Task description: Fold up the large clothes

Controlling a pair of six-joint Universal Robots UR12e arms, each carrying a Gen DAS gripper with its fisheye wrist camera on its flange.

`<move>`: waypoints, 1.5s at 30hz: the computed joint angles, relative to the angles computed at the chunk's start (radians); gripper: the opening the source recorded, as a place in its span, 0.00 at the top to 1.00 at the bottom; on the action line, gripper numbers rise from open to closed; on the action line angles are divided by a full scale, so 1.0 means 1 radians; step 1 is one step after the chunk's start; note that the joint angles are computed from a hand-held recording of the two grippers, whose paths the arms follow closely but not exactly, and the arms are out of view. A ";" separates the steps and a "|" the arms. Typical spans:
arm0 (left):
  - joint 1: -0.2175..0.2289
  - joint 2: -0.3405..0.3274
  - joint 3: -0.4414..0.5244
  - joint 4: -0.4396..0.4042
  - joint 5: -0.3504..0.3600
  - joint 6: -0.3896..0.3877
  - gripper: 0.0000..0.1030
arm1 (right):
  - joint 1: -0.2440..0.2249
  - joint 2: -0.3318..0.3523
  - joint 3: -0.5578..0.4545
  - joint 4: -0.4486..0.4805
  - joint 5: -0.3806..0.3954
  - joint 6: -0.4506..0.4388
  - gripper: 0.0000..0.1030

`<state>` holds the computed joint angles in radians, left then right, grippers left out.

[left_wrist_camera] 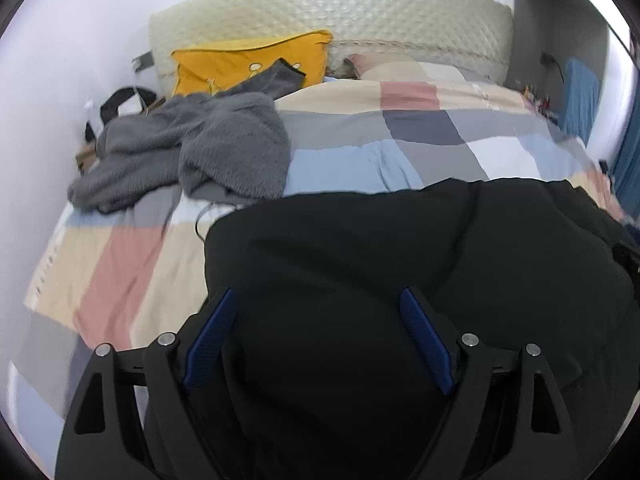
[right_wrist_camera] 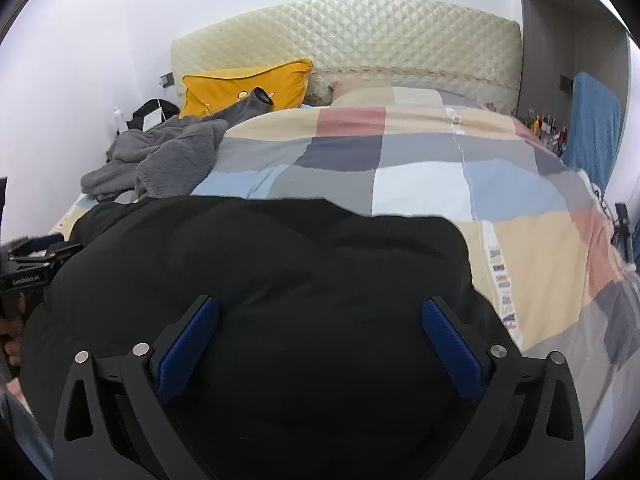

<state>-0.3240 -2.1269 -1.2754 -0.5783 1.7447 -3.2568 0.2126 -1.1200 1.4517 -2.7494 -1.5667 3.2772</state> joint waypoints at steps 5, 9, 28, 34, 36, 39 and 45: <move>0.005 0.019 -0.050 0.054 -0.014 -0.041 0.14 | -0.004 0.000 0.021 -0.037 0.017 0.010 0.01; 0.000 0.015 -0.057 0.077 -0.005 -0.047 0.13 | -0.007 0.007 0.038 -0.076 0.034 0.031 0.01; -0.001 0.032 -0.077 0.101 0.005 -0.079 0.00 | 0.008 -0.014 0.050 -0.101 -0.029 0.094 0.00; -0.011 0.068 -0.097 0.116 0.031 -0.062 0.00 | 0.012 -0.060 0.063 -0.087 -0.048 0.094 0.00; -0.013 0.087 -0.105 0.118 0.032 -0.071 0.00 | 0.013 -0.080 0.072 -0.095 -0.043 0.107 0.00; -0.018 0.117 -0.119 0.120 0.030 -0.079 0.00 | 0.022 -0.107 0.080 -0.098 -0.049 0.102 0.00; -0.032 0.181 -0.143 0.120 0.031 -0.069 0.00 | 0.045 -0.164 0.092 -0.126 -0.070 0.084 0.00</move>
<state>-0.3563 -1.9460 -1.4188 -0.4586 1.7755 -3.3255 0.2580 -1.2840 1.5442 -2.8754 -1.6370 3.3613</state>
